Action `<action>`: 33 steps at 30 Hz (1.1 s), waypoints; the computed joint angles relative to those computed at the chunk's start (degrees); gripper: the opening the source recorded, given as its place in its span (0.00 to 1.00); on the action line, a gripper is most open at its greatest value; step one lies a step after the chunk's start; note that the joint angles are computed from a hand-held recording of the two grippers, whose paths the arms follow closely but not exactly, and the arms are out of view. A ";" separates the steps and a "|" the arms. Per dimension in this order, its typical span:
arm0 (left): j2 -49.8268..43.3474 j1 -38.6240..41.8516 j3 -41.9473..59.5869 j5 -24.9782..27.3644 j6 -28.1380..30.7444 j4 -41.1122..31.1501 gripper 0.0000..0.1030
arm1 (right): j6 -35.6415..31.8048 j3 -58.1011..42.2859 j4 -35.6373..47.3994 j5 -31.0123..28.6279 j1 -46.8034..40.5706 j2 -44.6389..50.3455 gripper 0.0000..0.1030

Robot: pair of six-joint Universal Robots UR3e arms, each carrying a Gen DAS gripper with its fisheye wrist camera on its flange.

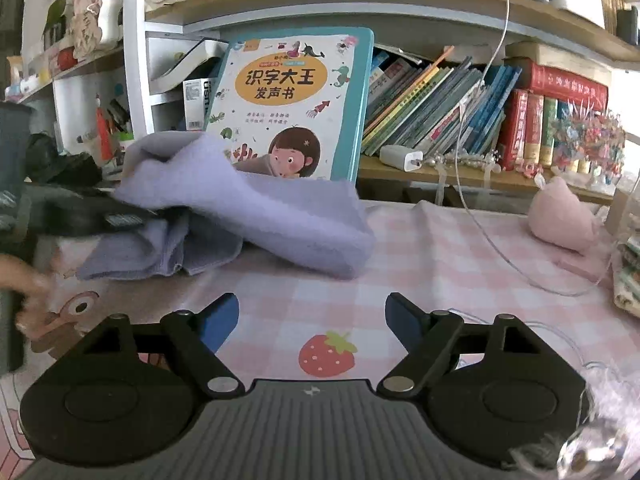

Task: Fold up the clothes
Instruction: 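Grasp the lavender sweatshirt with the left gripper while the right gripper grasps it too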

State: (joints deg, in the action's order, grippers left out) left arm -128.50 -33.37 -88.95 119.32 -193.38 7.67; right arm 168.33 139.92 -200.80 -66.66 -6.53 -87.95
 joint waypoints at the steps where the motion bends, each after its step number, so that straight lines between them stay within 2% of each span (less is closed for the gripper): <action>1: 2.65 -0.17 -4.28 -0.47 0.25 3.84 0.05 | -0.27 0.28 -0.20 0.01 0.12 -0.43 0.80; 3: 7.97 -1.11 -12.28 -0.86 0.68 10.65 0.05 | -1.02 1.01 -0.39 -0.08 0.67 -1.63 0.80; 7: 18.65 -4.60 -26.08 -0.50 -2.09 19.20 0.05 | -2.59 1.36 0.67 -1.33 3.75 -3.64 0.81; 9: 22.49 -8.19 -31.10 1.99 -2.77 22.33 0.05 | -3.94 1.46 2.03 -1.11 5.88 -4.58 0.86; 13: 26.73 -14.65 -36.78 8.30 -5.08 22.68 0.05 | -7.54 2.74 4.62 -1.55 11.41 -6.85 0.86; 18: 31.13 -19.12 -42.67 12.69 -9.94 22.67 0.05 | -9.50 4.03 8.17 -0.26 16.23 -11.12 0.83; 20: 32.27 -20.95 -43.38 14.49 -10.58 22.15 0.05 | -9.92 3.74 8.75 -0.38 17.74 -11.83 0.76; 21: 32.67 -21.84 -43.60 15.18 -10.55 22.23 0.05 | -10.61 3.60 9.42 0.40 17.90 -12.33 0.62; 22: 32.99 -22.66 -43.76 15.80 -10.52 22.31 0.05 | -11.30 3.45 10.12 1.18 18.06 -12.83 0.41; 23: 33.28 -23.25 -43.93 16.14 -10.34 22.42 0.05 | -11.91 3.27 10.80 1.89 18.23 -13.31 0.31; 24: 33.49 -23.38 -44.14 16.31 -10.17 22.50 0.05 | -11.25 2.76 11.13 1.56 18.44 -13.71 0.17; 25: 33.67 -23.34 -44.42 16.50 -10.09 22.54 0.05 | -10.57 2.28 11.35 1.20 18.64 -14.09 0.11; 29: 35.73 -21.67 -46.83 14.97 -13.32 18.75 0.12 | -4.24 3.37 1.84 -1.31 16.00 -16.68 0.08; 31: 36.90 -20.76 -48.03 12.24 -14.41 15.89 0.27 | -0.40 3.97 -0.26 0.38 11.80 -20.22 0.07; 32: 36.75 -21.00 -48.25 11.59 -14.92 14.84 0.31 | 0.56 3.63 -1.01 -1.44 11.19 -21.00 0.06; 33: 36.30 -21.49 -48.46 11.21 -15.20 14.48 0.37 | 0.90 3.02 -4.70 -7.14 12.88 -19.38 0.01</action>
